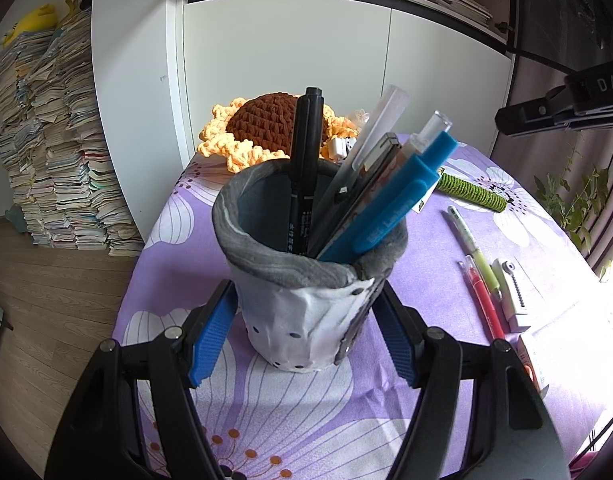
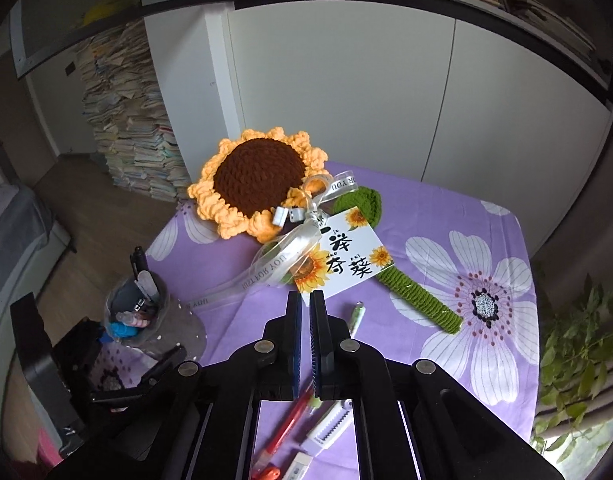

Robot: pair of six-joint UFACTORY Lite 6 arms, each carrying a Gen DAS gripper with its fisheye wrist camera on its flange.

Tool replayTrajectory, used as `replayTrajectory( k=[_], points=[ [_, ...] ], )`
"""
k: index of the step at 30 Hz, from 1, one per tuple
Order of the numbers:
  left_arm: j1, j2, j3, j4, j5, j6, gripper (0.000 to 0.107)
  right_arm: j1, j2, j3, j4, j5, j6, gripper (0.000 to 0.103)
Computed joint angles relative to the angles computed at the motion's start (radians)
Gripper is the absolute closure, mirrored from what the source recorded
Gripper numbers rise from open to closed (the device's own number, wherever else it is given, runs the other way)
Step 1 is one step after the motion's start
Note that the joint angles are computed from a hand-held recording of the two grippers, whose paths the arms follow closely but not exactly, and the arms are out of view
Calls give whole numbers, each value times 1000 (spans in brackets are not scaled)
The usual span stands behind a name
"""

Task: Organize stationery
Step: 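Lower the right gripper to the green highlighter and grasp it, then lift the green highlighter with the right gripper and drop it into the cup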

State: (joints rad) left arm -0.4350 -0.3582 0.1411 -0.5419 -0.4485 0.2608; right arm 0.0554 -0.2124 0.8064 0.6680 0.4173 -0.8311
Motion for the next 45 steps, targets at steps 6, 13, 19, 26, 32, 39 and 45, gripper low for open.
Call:
replayTrajectory(
  k=[6, 13, 19, 26, 32, 39, 45],
  points=[
    [0, 0, 0, -1, 1, 2, 38, -22, 348, 188, -237, 13, 278, 97],
    [0, 0, 0, 0, 1, 1, 38, -94, 657, 408, -287, 79, 404, 93],
    [-1, 1, 1, -2, 0, 1, 38, -74, 743, 497, -355, 81, 496, 66],
    [3, -1, 2, 2, 3, 1, 38, 20, 757, 493, -548, 15, 670, 86],
    [2, 1, 3, 1, 3, 1, 38, 41, 642, 373, -496, -46, 590, 87],
    [2, 1, 3, 0, 3, 3, 38, 37, 234, 117, -252, -44, 298, 88],
    [2, 1, 3, -1, 3, 4, 38, 67, 2, 56, -143, -12, 185, 89]
  ],
)
